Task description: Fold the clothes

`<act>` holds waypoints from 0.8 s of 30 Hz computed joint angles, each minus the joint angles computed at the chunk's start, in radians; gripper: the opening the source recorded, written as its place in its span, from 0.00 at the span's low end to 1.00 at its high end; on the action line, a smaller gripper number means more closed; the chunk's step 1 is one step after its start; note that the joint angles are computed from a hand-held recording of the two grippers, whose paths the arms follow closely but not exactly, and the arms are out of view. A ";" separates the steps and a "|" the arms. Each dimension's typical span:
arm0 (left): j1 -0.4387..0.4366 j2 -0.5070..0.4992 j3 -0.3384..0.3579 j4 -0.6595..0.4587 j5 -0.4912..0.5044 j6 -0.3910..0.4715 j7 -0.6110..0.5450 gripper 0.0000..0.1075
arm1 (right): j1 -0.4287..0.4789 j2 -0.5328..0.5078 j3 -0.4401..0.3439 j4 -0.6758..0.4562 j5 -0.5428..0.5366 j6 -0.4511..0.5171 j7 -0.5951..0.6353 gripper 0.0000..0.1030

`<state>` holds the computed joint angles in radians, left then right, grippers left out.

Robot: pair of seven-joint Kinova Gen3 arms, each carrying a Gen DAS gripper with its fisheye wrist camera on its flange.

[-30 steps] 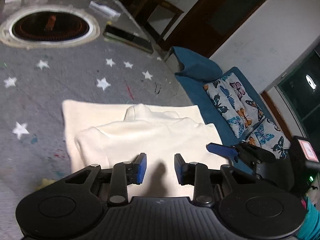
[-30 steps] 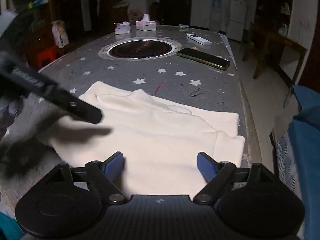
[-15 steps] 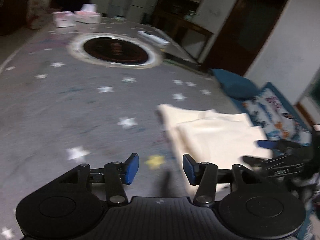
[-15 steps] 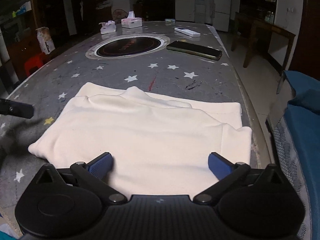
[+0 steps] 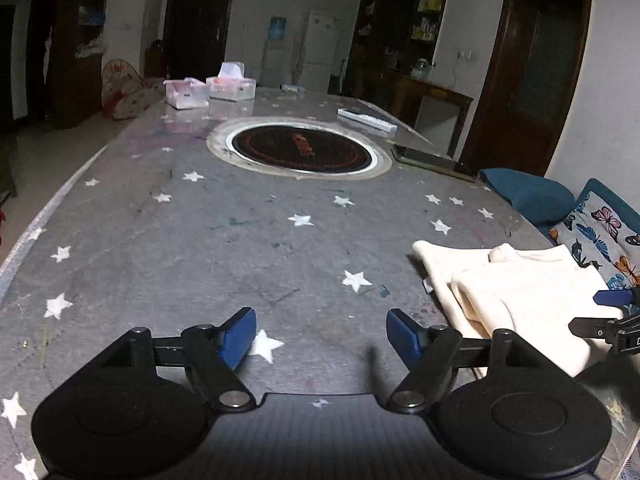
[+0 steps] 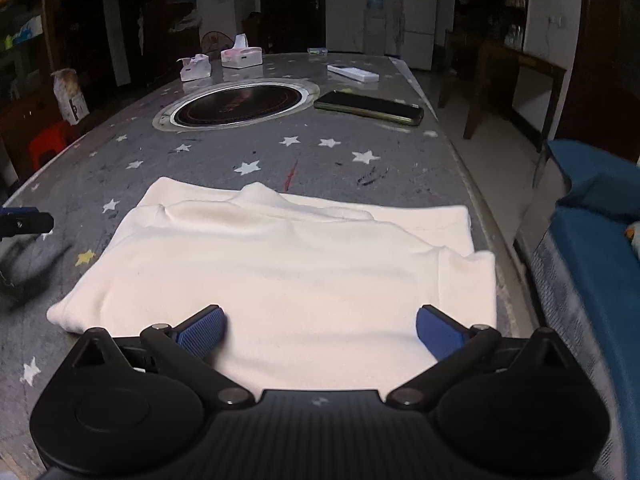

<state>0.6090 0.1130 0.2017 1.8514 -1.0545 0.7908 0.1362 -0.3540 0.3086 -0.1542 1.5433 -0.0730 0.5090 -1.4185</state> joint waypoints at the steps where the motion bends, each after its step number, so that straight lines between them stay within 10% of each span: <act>1: 0.001 0.001 0.002 -0.007 0.005 0.003 -0.002 0.71 | 0.003 -0.004 -0.002 0.003 -0.008 -0.004 -0.004 1.00; 10: 0.061 0.029 0.018 -0.086 -0.010 0.067 -0.009 0.96 | 0.001 -0.038 0.001 0.029 -0.046 -0.025 -0.050 1.00; 24: 0.158 0.069 0.006 -0.156 -0.056 0.146 0.013 0.96 | -0.124 -0.111 0.067 0.120 0.166 -0.110 -0.345 1.00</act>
